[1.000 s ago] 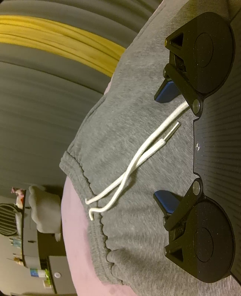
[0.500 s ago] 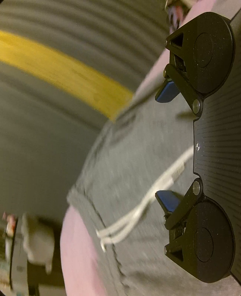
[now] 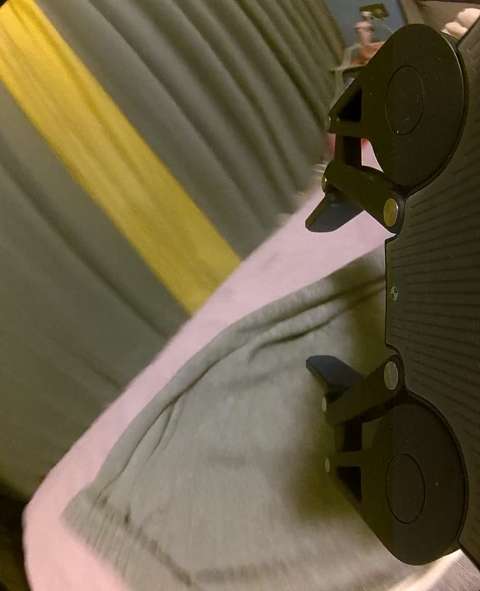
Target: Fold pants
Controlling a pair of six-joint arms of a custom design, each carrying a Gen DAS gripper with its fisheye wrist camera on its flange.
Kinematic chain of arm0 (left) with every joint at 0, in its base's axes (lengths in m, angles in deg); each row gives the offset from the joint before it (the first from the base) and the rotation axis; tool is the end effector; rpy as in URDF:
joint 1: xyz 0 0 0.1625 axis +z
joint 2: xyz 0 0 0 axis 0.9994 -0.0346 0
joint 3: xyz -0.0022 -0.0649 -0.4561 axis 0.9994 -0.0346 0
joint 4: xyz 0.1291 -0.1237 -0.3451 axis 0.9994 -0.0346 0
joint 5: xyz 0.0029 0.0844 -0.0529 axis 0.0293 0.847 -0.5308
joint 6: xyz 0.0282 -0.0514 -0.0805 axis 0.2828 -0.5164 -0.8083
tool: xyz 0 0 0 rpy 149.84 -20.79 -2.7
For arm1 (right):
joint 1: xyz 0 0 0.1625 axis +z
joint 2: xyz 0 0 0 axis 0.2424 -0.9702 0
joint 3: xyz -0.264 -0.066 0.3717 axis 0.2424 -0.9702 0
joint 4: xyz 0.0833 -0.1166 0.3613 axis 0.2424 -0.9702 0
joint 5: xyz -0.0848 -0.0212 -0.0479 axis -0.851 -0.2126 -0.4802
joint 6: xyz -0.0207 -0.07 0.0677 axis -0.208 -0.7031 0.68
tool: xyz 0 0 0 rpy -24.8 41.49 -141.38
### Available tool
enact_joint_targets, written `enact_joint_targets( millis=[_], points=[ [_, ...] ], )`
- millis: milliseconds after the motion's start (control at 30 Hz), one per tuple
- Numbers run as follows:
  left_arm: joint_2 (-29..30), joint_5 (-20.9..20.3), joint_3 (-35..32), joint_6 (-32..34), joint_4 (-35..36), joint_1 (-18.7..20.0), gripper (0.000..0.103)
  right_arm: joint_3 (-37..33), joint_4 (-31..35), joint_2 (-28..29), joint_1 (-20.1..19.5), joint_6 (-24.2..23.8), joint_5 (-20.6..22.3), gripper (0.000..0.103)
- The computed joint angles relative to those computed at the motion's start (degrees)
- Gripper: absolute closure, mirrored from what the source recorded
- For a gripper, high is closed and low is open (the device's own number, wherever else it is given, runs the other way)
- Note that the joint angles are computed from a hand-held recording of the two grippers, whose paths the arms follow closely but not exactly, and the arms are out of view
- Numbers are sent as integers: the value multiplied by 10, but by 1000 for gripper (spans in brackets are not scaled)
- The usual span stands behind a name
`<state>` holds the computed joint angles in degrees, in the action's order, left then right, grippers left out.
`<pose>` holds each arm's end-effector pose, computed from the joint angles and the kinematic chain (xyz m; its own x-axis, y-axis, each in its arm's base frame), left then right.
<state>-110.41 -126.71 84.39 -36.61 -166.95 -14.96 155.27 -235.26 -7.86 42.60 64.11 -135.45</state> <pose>-0.0472 -0.8124 0.1380 -0.8989 -0.4319 -0.0733 -0.1948 0.5440 -0.8162 -0.2075 -0.5744 0.3265 -0.8857 0.4639 -0.0154 0.2486 0.4462 -0.8597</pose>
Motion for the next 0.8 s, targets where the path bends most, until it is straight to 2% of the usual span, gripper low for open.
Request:
enact_joint_targets(
  millis=[33, 67, 100, 167, 233, 267, 300, 367, 433, 500, 600, 633, 733, 800],
  points=[
    [8, -4, -28, -12, 45, 4, 36, -1, 3, 0, -3, 2, 8, 46],
    [16, 0, -58, -32, 105, 7, 52, -5, 7, 1, -5, 8, 14, 46],
    [24, 1, -86, -61, 165, 12, 74, -8, 8, 1, -8, 12, 22, 46],
    [30, -7, -110, -86, 219, 17, 78, -9, 14, -1, -9, 17, 31, 49],
    [26, -12, -94, -83, 192, 15, 91, -1, 11, -7, -9, 17, 28, 67],
    [17, -10, -74, -83, 172, 12, 95, -2, 19, -9, -6, 13, 15, 85],
    [8, -5, -48, -68, 134, 6, 95, -7, 31, -9, -2, 14, -2, 95],
    [-12, 9, 6, -20, 60, -13, 96, -10, 47, -15, -3, 24, -1, 98],
    [-46, 19, 85, 44, -31, -41, 96, -9, 55, -30, 3, 12, 1, 98],
    [-83, 18, 169, 87, -121, -69, 96, 2, 40, -54, 7, -14, 29, 99],
    [-139, 44, 329, 113, -256, -129, 95, 32, 12, -107, 8, -50, 61, 99],
    [-155, 53, 378, 100, -286, -148, 95, 45, 6, -129, 3, -55, 73, 99],
    [-170, 84, 513, -6, -350, -194, 93, 85, 0, -192, -26, -86, 106, 99],
    [-166, 122, 557, -82, -312, -207, 88, 105, 9, -214, -41, -115, 93, 98]
  ],
)
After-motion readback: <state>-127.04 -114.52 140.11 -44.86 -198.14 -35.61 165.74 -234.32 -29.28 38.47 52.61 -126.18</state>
